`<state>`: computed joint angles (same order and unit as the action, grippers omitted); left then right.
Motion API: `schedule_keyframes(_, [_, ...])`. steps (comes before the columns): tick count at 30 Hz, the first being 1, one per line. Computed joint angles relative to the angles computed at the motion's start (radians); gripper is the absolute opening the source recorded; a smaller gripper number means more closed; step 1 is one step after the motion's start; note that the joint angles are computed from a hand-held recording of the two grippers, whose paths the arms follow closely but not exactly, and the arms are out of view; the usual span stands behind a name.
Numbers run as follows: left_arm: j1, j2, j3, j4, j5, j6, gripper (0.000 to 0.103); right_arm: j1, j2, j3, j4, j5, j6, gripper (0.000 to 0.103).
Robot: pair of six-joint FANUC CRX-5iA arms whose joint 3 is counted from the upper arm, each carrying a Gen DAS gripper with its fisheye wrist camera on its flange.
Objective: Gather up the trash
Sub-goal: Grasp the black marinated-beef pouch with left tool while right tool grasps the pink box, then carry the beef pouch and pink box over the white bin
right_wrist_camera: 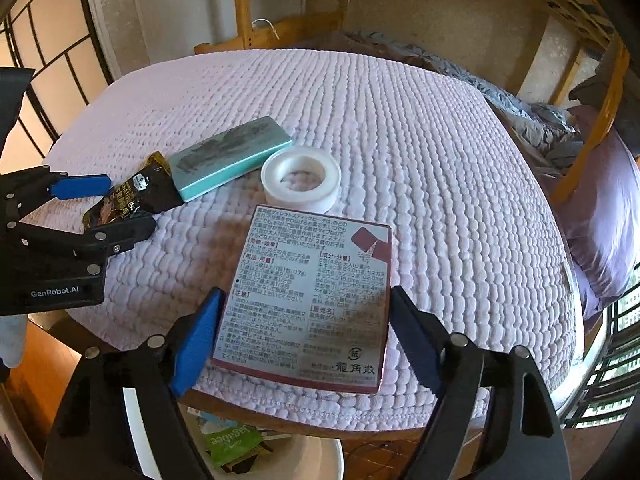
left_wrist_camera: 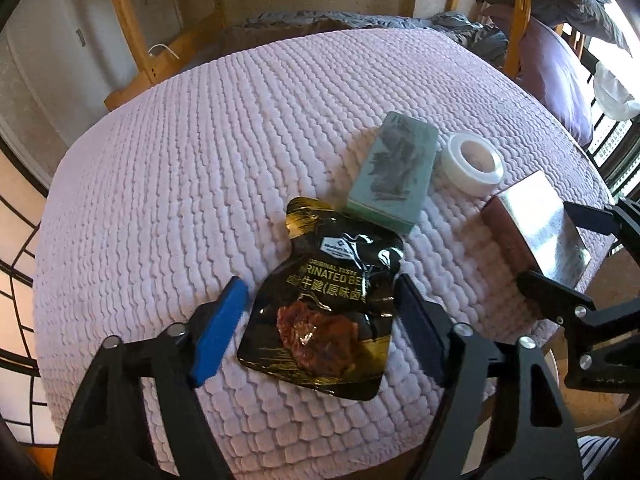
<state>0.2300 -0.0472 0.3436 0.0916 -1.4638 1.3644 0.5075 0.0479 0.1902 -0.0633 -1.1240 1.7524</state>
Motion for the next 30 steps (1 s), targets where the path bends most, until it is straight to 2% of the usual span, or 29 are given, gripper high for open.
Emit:
schedule_keyframes(2, [-0.006,0.001,0.007,-0.003,-0.009,0.002,0.068,-0.007,0.005,0.009,-0.013,-0.007,0.018,0.08])
schedule_keyframes(11, [0.007,-0.017,-0.005,0.038,-0.024,-0.012,0.068,-0.017,-0.01,0.009,-0.032,-0.016,0.078,0.08])
schedule_keyframes(16, [-0.018,-0.021,-0.002,-0.002,-0.034,-0.017,0.068,-0.009,-0.02,-0.002,-0.026,-0.012,0.091,0.08])
schedule_keyframes(17, [-0.025,-0.018,0.0,-0.018,-0.035,-0.012,0.07,-0.008,-0.016,0.001,-0.024,-0.013,0.091,0.08])
schedule_keyframes(19, [-0.035,-0.017,0.002,-0.042,-0.031,0.007,0.083,-0.008,-0.013,0.002,-0.022,-0.015,0.088,0.08])
schedule_keyframes(23, [-0.021,-0.028,-0.018,-0.022,-0.025,0.01,0.083,-0.011,0.003,0.019,-0.026,-0.029,0.083,0.08])
schedule_keyframes(26, [-0.007,-0.032,-0.028,0.003,-0.025,0.01,0.077,-0.009,0.01,0.025,-0.023,-0.035,0.085,0.08])
schedule_keyframes(27, [-0.007,-0.033,-0.027,0.004,-0.027,0.009,0.07,-0.011,0.012,0.029,-0.028,-0.039,0.089,0.079])
schedule_keyframes(30, [-0.007,-0.035,-0.022,0.004,-0.038,0.009,0.07,-0.025,0.017,0.047,-0.062,-0.058,0.109,0.079])
